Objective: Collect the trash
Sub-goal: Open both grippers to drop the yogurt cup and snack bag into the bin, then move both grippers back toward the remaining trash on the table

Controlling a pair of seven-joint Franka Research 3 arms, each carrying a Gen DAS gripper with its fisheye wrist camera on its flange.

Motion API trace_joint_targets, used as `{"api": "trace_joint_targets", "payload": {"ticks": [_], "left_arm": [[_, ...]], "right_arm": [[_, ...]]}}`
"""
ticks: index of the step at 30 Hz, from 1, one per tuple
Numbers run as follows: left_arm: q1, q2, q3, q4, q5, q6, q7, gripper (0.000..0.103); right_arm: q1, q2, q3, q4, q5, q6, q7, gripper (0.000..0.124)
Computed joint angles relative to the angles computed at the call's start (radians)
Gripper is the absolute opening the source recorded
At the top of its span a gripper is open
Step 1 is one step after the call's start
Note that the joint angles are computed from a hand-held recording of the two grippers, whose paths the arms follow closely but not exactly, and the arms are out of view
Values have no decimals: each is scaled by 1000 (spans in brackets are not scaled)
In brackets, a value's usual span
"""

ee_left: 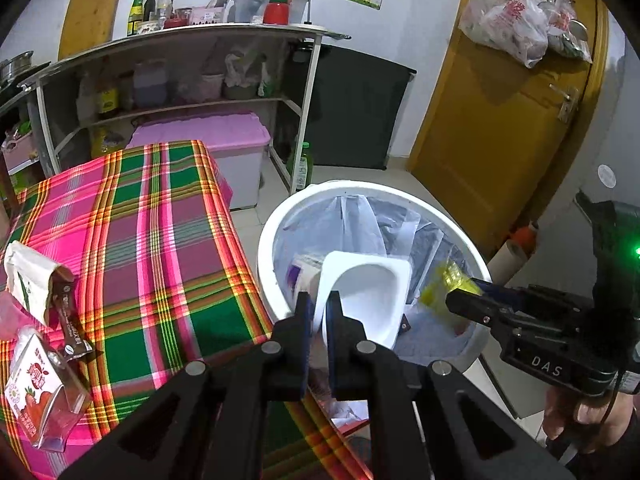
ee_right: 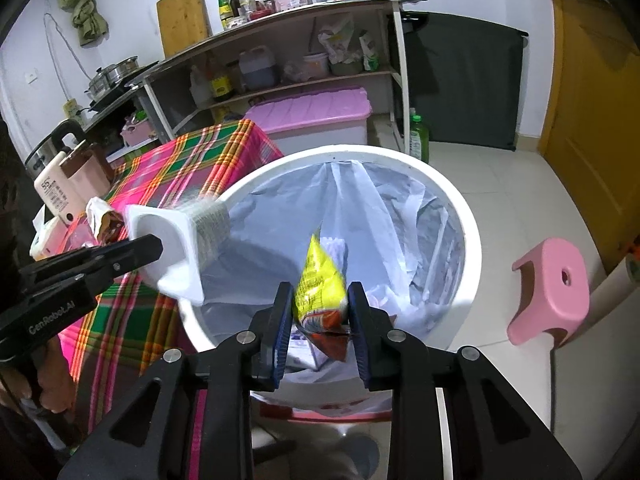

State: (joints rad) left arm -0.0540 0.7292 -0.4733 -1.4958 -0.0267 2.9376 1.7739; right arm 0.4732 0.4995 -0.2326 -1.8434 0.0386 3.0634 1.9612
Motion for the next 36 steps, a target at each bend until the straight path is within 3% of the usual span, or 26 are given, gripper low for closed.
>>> {"api": "trace_joint_targets", "payload": {"ticks": [3,13,27,36], "left_arm": [[4,2,-6,-1,1,7,4,21],[62,-38,-51,-79,-16,62,5,21],[219,-162,-152,-308,28,198,-58,21],[301,-236,-174,-437,115,278,-164,21]], "right_arm": [[9,-1,-12,-7,1,15,8,45],[89,-27,-85,-44,-20,39,39,45],[254,-91,-200,-115,-83,84,93,45],[277,-116,-173,-138,-74,107,56,45]]}}
